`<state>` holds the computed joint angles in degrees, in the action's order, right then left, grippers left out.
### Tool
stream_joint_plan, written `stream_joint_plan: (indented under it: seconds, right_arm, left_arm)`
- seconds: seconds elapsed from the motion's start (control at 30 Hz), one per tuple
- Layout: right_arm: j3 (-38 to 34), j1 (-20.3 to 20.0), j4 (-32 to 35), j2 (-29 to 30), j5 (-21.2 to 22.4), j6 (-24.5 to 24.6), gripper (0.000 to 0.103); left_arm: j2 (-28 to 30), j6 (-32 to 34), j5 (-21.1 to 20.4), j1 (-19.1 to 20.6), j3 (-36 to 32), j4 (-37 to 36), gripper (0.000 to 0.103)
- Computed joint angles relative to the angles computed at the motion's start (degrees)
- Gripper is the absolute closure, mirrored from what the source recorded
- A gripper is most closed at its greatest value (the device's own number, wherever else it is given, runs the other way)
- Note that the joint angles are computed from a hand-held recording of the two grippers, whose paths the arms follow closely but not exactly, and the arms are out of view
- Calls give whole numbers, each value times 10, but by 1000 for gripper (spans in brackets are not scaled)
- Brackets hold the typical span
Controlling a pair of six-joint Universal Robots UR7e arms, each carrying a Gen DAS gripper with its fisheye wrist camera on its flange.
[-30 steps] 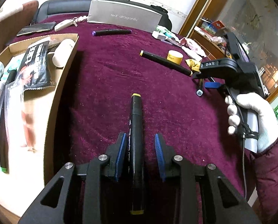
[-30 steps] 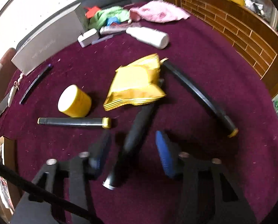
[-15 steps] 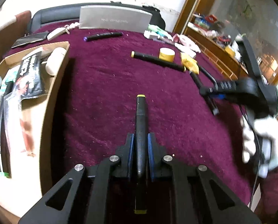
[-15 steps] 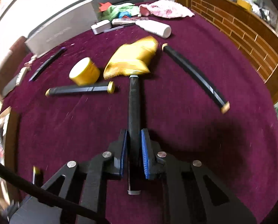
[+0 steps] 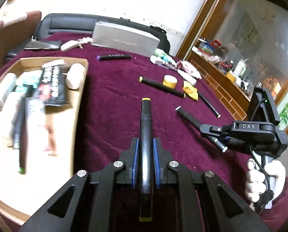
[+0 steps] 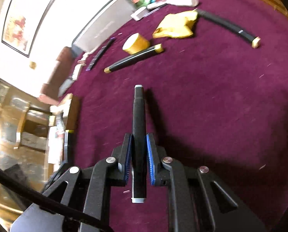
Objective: Organize objects
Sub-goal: 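Lower both black markers into the box and open both grippers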
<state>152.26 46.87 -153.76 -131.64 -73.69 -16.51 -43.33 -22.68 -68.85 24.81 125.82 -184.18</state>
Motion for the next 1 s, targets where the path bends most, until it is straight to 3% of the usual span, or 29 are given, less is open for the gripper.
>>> stream_joint_plan:
  seconds: [0.07, 0.2, 0.27, 0.4, 0.63, 0.83, 1.0]
  right_arm:
    - [-4, 22, 16, 6, 15, 9, 91]
    - [-18, 113, -7, 64, 8, 44, 90]
    - [-28, 176, -44, 124, -6, 71, 90]
    - [-47, 250, -89, 226, -13, 105, 90]
    - [-121, 402, -121, 408, -122, 136, 90]
    - [-188, 459, -121, 534, -224, 155, 90]
    - [-211, 487, -140, 578, -302, 137, 89]
  left_arm:
    - [-24, -8, 4, 4, 12, -2, 91]
    - [-78, -21, 51, 17, 38, 14, 91]
    - [-98, -28, 79, 27, 47, 31, 91]
    - [-125, -40, 117, 55, 60, 57, 91]
    - [-138, -43, 144, 89, 71, 67, 91]
    - [-132, -34, 118, 124, 71, 50, 91]
    - [-148, -27, 92, 130, 84, 13, 91]
